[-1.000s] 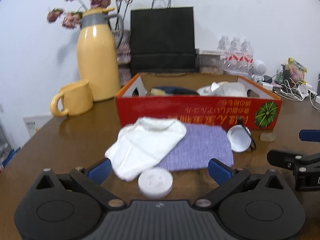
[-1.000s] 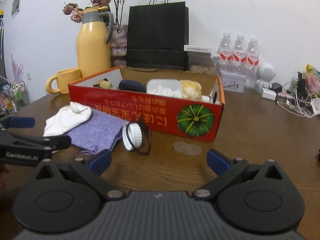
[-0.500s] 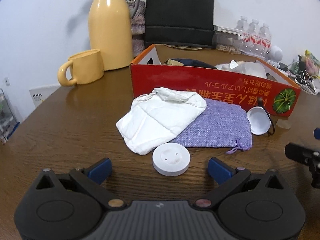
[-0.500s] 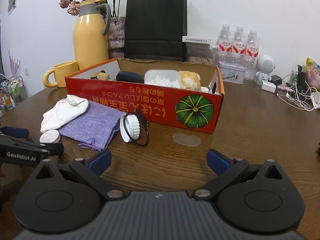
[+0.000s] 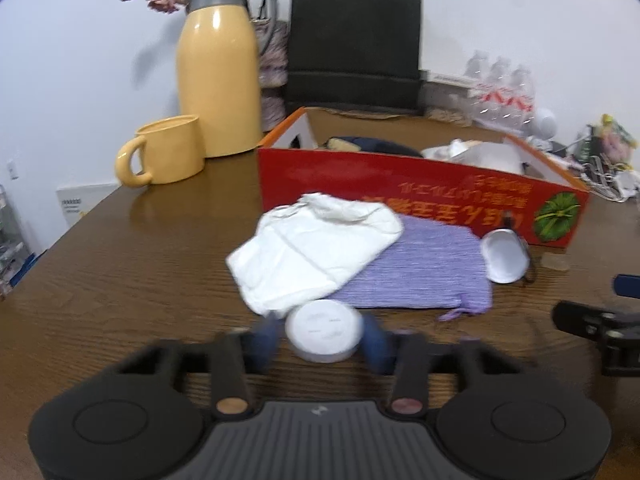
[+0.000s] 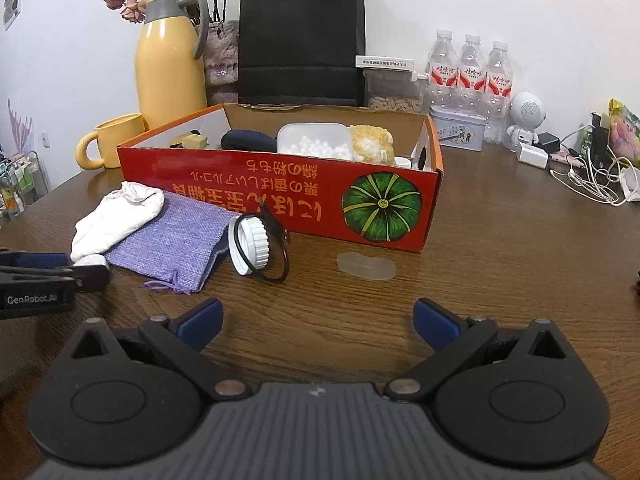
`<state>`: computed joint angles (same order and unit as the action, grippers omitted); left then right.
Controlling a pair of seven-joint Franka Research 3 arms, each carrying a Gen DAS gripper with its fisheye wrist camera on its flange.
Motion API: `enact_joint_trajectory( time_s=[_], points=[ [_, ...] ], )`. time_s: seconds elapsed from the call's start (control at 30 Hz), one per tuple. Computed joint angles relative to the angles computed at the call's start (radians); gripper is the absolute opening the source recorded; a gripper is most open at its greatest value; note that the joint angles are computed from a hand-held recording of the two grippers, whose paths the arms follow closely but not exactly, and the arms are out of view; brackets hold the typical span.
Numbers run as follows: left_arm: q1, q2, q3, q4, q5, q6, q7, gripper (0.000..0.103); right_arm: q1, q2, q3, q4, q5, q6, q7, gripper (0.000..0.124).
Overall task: Organize objects
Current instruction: 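Lower the left tool onto the white round disc and close it, then grasp the black cable of the white round item with the right tool while the left tool holds the disc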
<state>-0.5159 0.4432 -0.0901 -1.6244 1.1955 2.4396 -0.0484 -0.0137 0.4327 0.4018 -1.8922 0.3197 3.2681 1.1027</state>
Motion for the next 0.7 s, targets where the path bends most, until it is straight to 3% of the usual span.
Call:
enact_joint_trajectory(
  time_s=[0.23, 0.43, 0.57, 0.63, 0.7],
  points=[
    [0.002, -0.026, 0.003, -0.044, 0.054, 0.063, -0.081, 0.038, -0.003, 0.001, 0.002, 0.001, -0.001, 0.001, 0.001, 0.103],
    [-0.015, -0.042, 0.002, -0.058, 0.163, 0.026, -0.163, 0.038, -0.031, 0.003, 0.030, -0.005, -0.013, 0.019, 0.012, 0.103],
    [-0.017, -0.032, -0.007, -0.040, 0.205, -0.005, -0.176, 0.038, -0.095, 0.026, 0.102, -0.002, -0.054, 0.055, 0.026, 0.103],
    [-0.014, -0.020, -0.010, -0.024, 0.208, -0.003, -0.169, 0.038, -0.075, 0.034, 0.081, 0.014, -0.081, 0.046, 0.034, 0.100],
    [-0.011, -0.014, -0.010, -0.016, 0.209, 0.009, -0.165, 0.038, -0.036, 0.042, 0.041, 0.039, -0.096, 0.024, 0.033, 0.087]
  ],
)
